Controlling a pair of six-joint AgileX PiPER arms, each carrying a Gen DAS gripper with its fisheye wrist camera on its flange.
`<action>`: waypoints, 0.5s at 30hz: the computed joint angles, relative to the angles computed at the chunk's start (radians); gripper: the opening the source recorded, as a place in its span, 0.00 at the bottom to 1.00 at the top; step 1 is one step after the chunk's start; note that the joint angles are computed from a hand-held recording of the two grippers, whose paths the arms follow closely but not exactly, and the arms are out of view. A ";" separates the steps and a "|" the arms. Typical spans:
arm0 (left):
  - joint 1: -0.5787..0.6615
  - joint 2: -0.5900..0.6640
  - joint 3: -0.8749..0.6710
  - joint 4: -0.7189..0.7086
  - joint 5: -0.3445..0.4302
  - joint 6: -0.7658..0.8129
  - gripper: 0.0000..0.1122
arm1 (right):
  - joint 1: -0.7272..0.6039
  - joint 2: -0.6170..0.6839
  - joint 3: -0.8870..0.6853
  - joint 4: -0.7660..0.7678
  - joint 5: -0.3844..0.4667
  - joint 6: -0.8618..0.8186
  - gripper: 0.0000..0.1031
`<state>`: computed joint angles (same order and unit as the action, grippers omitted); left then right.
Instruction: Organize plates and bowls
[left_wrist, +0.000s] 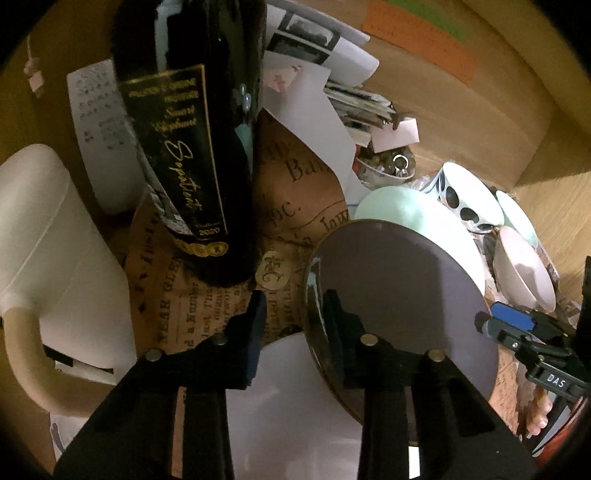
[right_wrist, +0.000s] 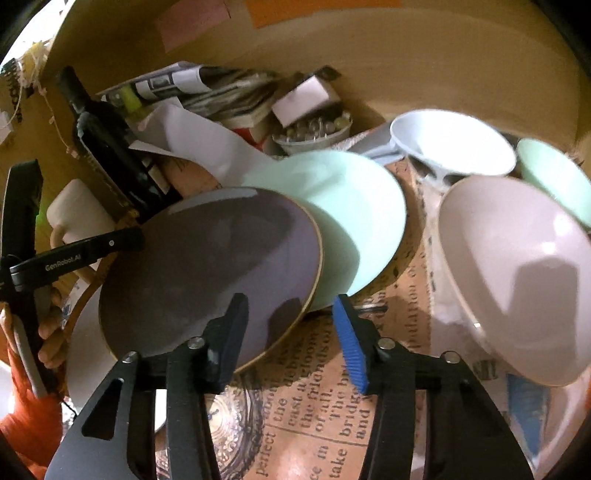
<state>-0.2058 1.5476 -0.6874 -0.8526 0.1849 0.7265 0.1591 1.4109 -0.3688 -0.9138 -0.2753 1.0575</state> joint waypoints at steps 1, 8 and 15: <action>0.006 0.010 -0.010 -0.029 0.014 0.038 0.21 | -0.003 0.010 -0.005 -0.023 -0.006 0.024 0.37; -0.020 0.026 -0.032 0.088 0.018 -0.040 0.15 | -0.002 0.052 -0.029 -0.020 -0.025 0.020 0.30; -0.002 0.047 -0.052 0.047 0.054 0.008 0.14 | -0.009 0.079 -0.054 -0.107 -0.046 0.107 0.29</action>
